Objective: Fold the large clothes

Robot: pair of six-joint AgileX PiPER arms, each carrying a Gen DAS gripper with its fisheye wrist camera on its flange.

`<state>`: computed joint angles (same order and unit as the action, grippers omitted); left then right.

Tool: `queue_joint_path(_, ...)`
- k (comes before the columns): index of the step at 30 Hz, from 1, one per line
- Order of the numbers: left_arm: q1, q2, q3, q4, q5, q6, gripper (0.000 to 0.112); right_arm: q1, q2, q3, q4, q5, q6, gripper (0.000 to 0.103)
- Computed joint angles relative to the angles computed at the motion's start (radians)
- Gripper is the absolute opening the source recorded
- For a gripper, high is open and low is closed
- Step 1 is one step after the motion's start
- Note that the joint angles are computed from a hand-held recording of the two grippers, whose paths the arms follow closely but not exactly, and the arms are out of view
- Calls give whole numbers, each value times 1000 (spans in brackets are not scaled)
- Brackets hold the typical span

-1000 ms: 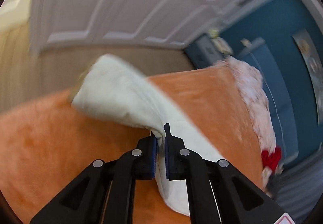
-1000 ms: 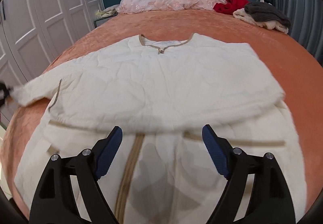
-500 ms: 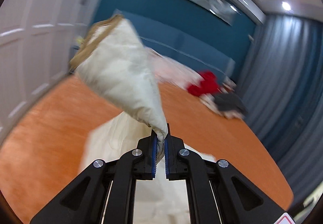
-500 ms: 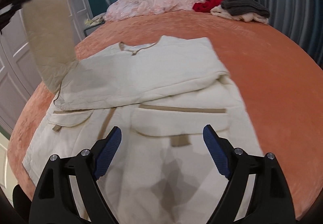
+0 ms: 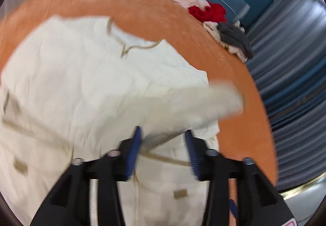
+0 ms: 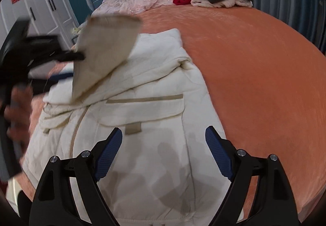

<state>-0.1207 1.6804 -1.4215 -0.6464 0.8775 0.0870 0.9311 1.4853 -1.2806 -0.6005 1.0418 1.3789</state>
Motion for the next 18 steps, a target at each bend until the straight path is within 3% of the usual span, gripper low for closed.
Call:
queue_joint_path(2,91,-54,67,-103,12,87,68,-24,4,-11,0,-19,-6,85)
queue_joint_path(3,141,-85,95,-125,4,113,71,-36,10,-19,1,-29,-16,85)
queue_joint_path(4,159,-96,112,-126,-16,116,71,-50,19,-33,5,-38,-27,85)
queue_joint_path(10,407,12,17,-137,50,88,72,-170,99,-132,81,-149,-94,89)
queue_joint_path(16,546,192,-111,-163,95,20,72,-312,204,-175,290,-292,-144,89)
queue_joint_path(17,554,219,-146,-158,103,-2,70,-319,229,-199,311,-278,-160,81)
queue_joint_path(18,559,251,-174,-156,103,-14,70,-325,261,-234,342,-260,-196,64)
